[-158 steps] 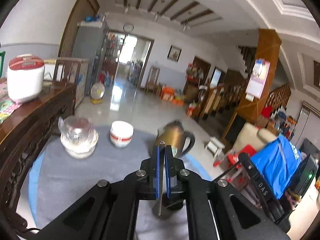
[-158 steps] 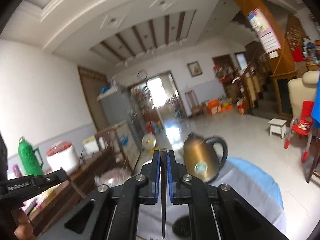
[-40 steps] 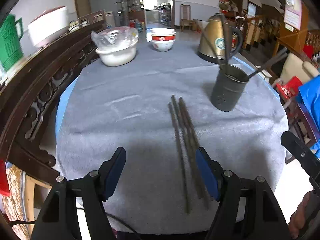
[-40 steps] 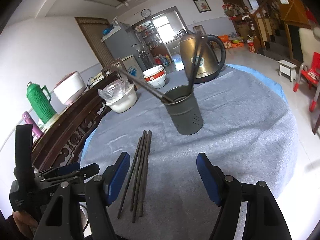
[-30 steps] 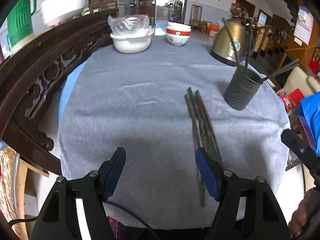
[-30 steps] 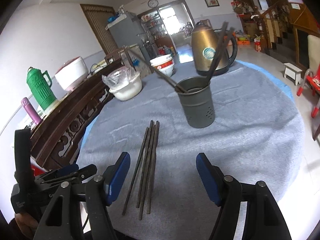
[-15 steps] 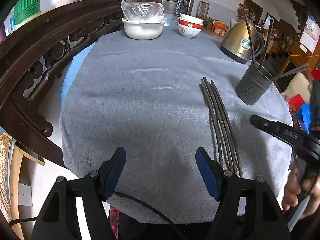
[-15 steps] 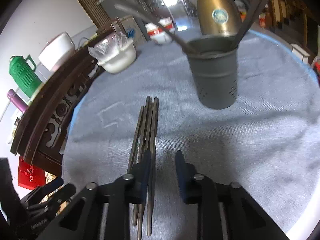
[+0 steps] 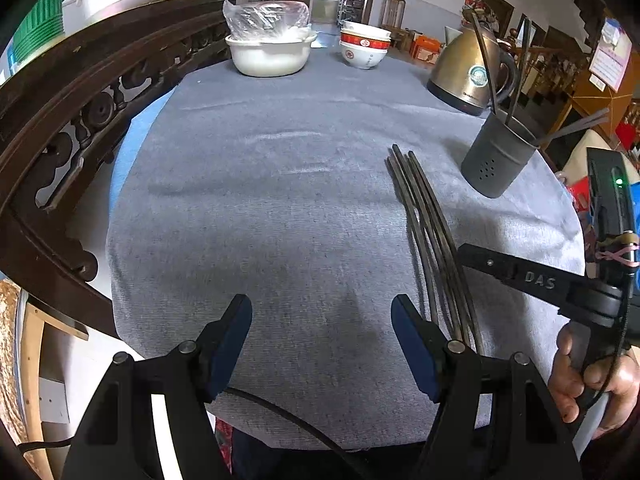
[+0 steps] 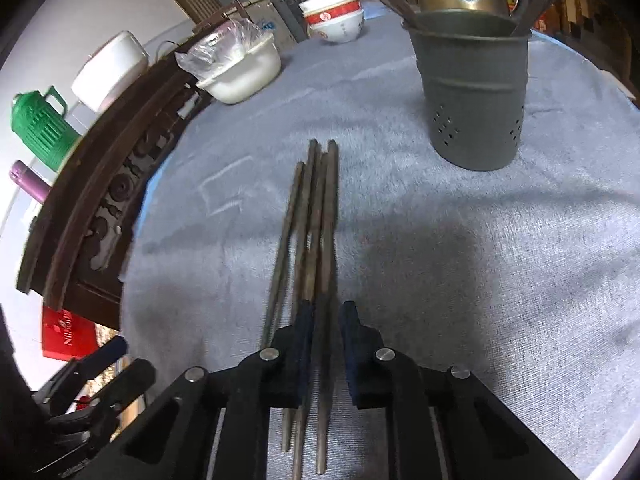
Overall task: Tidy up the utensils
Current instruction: 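Close the right tool on one chopstick from the pile, then close the left tool on another chopstick while the right tool holds its own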
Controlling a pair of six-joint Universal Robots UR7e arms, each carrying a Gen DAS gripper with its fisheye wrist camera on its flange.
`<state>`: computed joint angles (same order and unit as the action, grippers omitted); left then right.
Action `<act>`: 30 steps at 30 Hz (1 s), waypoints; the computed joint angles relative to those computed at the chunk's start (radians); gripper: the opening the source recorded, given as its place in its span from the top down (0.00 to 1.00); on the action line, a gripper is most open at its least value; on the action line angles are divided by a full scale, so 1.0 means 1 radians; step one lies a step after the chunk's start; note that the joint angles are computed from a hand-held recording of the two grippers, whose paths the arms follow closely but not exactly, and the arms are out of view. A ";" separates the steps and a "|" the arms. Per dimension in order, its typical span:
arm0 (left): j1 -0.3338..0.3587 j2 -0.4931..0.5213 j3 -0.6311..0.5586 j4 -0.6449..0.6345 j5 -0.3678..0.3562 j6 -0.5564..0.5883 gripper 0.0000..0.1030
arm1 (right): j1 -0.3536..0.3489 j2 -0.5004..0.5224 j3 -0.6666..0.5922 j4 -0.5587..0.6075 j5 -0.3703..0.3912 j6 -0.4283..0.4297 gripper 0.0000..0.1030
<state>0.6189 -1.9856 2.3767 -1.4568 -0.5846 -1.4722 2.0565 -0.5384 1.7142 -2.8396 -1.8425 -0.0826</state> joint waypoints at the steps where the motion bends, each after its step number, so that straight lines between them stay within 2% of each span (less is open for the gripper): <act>1: -0.001 0.001 0.000 0.002 -0.001 -0.001 0.29 | -0.004 0.000 -0.001 0.010 0.011 0.005 0.84; 7: 0.004 0.017 -0.003 -0.010 -0.005 0.021 0.29 | -0.002 0.008 -0.004 0.016 -0.010 0.010 0.84; 10: 0.008 0.028 -0.002 -0.040 -0.006 0.050 0.29 | -0.005 0.006 -0.001 0.009 -0.009 0.012 0.88; 12: 0.019 0.037 0.001 -0.087 -0.014 0.090 0.29 | -0.004 0.003 0.007 -0.009 -0.020 0.020 0.93; 18: 0.078 0.064 0.006 -0.280 -0.052 0.249 0.29 | -0.025 -0.025 0.046 -0.039 -0.013 0.106 0.93; 23: 0.152 0.123 0.002 -0.476 -0.126 0.422 0.29 | -0.043 -0.059 0.082 -0.024 0.031 0.170 0.93; 30: 0.221 0.198 -0.014 -0.615 -0.190 0.549 0.32 | -0.069 -0.089 0.122 -0.033 0.087 0.204 0.93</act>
<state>0.8402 -1.7873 2.3624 -2.0721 -0.7749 -0.9236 1.9878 -0.6270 1.8363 -2.8725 -1.7556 0.1216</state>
